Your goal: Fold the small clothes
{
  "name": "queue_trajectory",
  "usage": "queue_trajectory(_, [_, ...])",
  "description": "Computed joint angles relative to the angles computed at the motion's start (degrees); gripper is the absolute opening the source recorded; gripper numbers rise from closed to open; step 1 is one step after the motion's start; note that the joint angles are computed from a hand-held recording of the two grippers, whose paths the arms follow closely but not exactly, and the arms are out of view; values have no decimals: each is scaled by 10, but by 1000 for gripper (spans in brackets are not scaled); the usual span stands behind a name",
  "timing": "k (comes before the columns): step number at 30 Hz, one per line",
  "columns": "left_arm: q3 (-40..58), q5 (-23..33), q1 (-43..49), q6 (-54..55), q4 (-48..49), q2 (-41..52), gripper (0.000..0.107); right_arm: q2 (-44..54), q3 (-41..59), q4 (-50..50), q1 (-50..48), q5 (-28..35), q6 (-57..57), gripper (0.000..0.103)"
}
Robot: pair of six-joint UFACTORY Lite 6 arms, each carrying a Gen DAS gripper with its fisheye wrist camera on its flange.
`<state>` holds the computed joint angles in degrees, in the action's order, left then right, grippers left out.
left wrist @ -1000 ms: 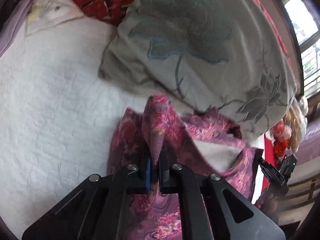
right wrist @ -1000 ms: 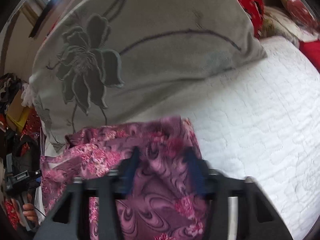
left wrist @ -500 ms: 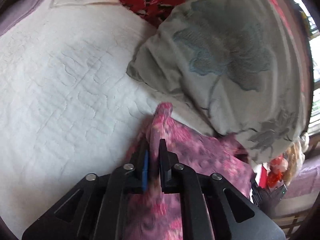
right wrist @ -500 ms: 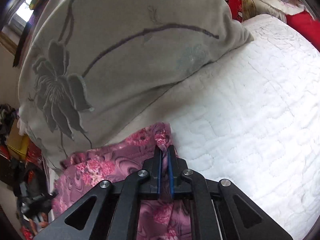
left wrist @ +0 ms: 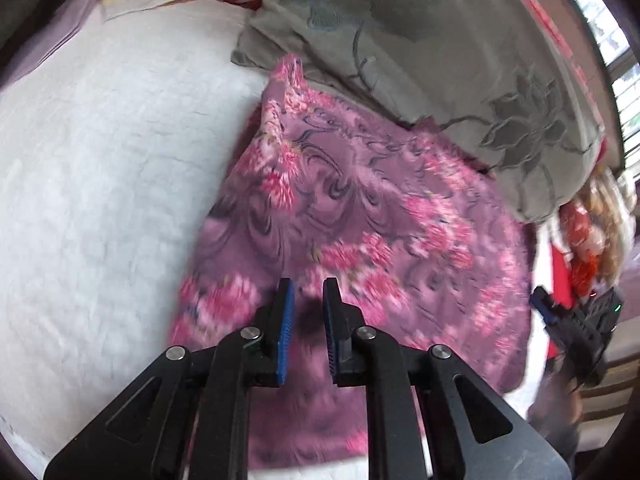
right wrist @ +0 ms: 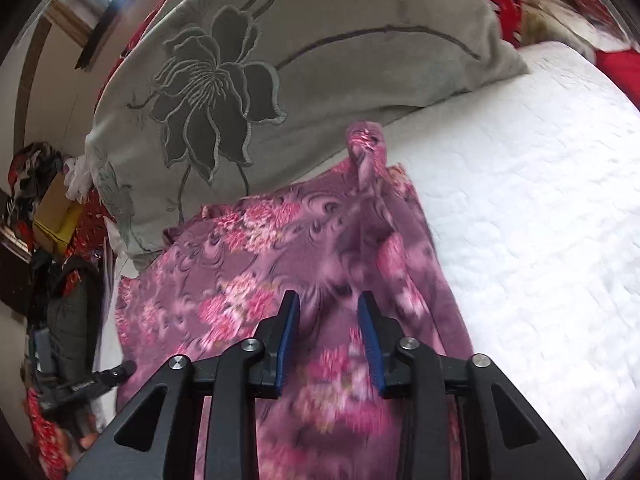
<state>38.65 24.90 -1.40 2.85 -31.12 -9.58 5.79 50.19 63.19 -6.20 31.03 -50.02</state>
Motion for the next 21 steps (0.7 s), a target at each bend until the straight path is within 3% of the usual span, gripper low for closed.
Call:
queue_trajectory(2, [-39, 16, 9, 0, -9, -63, 15, -66, -43, -25, -37, 22, -10, 41])
queue_trajectory(3, [-58, 24, 12, 9, -23, -89, 23, -98, -67, -52, -58, 22, -7, 47])
queue_trajectory(5, [-100, 14, -15, -22, -15, -121, 29, -134, -101, -94, -92, 22, 6, 48])
queue_trajectory(8, [-124, -13, -63, -88, 21, -93, 29, -135, -143, -94, -138, 54, -11, 48])
queue_trajectory(10, [-147, -27, -75, -110, 24, -108, 29, -137, -172, -80, -182, 95, -67, 32])
queue_trajectory(11, [-154, -29, -87, -151, 57, -124, 29, -149, -184, -65, -188, 108, -99, 15])
queue_trajectory(16, [-156, -16, -146, -320, 200, -146, 29, -258, -221, -31, -243, 160, -170, 9])
queue_trajectory(21, [-150, -10, -182, -419, 287, -139, 32, -166, -224, -61, -255, 98, -182, 4])
